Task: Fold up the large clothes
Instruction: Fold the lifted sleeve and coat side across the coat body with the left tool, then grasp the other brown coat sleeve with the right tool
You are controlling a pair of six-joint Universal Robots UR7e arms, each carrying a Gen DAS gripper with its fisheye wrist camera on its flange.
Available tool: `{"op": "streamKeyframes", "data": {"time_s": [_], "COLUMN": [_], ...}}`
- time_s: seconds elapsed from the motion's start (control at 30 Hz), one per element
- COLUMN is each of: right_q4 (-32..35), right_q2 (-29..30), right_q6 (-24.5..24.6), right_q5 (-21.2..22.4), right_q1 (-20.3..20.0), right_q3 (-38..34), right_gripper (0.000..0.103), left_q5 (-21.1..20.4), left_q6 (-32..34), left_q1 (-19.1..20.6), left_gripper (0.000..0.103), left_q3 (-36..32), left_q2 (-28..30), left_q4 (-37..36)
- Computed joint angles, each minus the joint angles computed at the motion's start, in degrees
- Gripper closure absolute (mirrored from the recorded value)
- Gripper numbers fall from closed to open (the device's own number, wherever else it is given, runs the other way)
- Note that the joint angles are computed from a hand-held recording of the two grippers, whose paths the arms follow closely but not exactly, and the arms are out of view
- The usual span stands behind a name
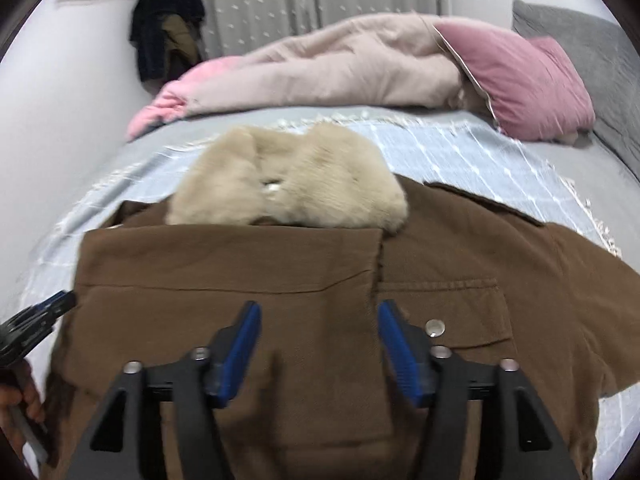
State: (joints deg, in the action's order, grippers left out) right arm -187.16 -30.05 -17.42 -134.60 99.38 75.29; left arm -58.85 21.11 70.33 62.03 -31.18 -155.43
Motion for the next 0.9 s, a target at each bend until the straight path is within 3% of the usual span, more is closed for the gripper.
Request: {"op": "streamKeyframes", "data": {"time_s": [0.07,0.2,0.4,0.63,0.83,0.9], "right_q4": [0.1,2.8,6.0,7.7,5.1,3.5], "right_q2": [-0.9,-4.5,-8.9,-13.2,-16.5,-17.6], "right_q6": [1.2,6.6,13.2,19.3,20.9,21.1], "right_q5": [-1.3,-0.1,-0.1,0.5,-0.4,-0.7], "right_q1": [0.8,0.6,-0.1,-0.5,-0.3,-0.5], "right_q3": [2.5,8.1,14.4,20.4,24.9,26.3], "right_gripper": [0.037,0.037,0.036,0.036,0.036,0.035], "left_q5": [0.0,0.1,-2.0,1.4,-3.3,-3.4], "left_q6": [2.1,5.2,7.8,8.8,1.6,-2.7], "left_q1": [-0.5,-1.3,-2.1,-3.1,-4.1,-4.3], "left_gripper": [0.033,0.032,0.022,0.02,0.02,0.015], "left_q3": [2.9,6.7,12.5,15.8,19.8,20.9], "left_q2": [-1.0,-2.3,-5.1,-6.1,-11.4,-12.9], "left_q4": [-1.8,-2.1,-1.0,1.6,5.5,6.2]}}
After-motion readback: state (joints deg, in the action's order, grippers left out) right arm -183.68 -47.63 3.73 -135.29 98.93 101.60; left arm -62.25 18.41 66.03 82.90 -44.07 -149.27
